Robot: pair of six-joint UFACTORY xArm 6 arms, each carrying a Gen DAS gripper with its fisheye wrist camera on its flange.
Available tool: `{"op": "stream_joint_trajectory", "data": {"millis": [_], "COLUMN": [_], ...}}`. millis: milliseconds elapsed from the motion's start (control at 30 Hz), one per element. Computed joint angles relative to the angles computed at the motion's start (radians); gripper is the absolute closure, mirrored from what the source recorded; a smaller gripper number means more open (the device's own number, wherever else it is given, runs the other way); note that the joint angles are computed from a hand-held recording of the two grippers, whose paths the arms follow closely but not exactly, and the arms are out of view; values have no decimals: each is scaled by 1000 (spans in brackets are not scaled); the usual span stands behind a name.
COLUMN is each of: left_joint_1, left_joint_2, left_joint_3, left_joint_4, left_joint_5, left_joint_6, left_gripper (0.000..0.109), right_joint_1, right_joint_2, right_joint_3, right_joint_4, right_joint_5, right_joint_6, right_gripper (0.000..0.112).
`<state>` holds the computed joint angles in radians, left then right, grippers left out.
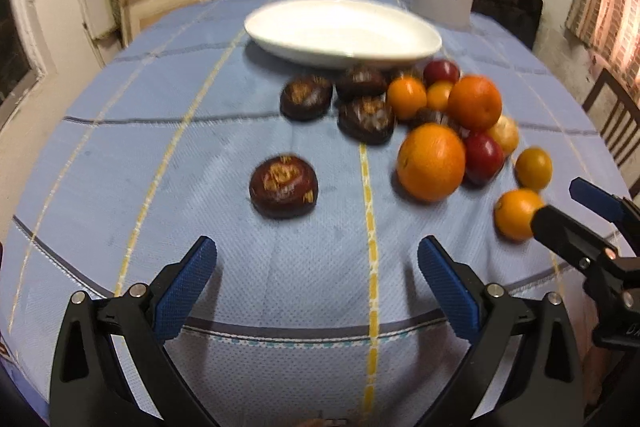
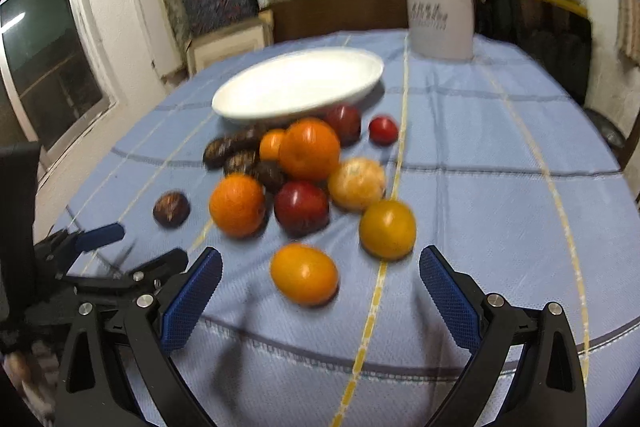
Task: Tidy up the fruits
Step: 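Grasp a small orange with the right gripper while the left gripper grasps a dark brown date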
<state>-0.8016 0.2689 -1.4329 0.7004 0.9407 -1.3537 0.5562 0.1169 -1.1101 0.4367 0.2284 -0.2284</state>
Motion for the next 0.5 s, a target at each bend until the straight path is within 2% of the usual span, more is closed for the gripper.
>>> {"op": "stream_joint_trajectory", "data": {"millis": [100, 167, 233, 267, 367, 433, 500], "left_joint_1": [-4, -2, 13, 16, 24, 47, 85], "left_joint_2": [21, 27, 24, 22, 19, -3, -39], "left_joint_3": [-31, -40, -30, -27, -19, 22, 90], "left_joint_4": [-12, -16, -49, -54, -51, -73, -144], "left_joint_5": [78, 92, 55, 44, 22, -50, -159], "left_joint_6": [73, 104, 147, 160, 204, 240, 261], "left_gripper": [10, 10, 10, 10, 9, 9, 9], "right_joint_1": [-18, -21, -20, -24, -51, -53, -44], "right_joint_2": [5, -1, -10, -4, 26, 33, 40], "right_joint_3": [-14, -4, -1, -19, -65, -79, -88], "right_joint_4": [6, -52, 13, 74, 129, 119, 36], "right_joint_5": [84, 86, 104, 148, 249, 269, 275], "right_joint_6": [-53, -44, -137, -200, -218, -220, -176], "right_gripper": [13, 13, 13, 13, 13, 13, 13]}}
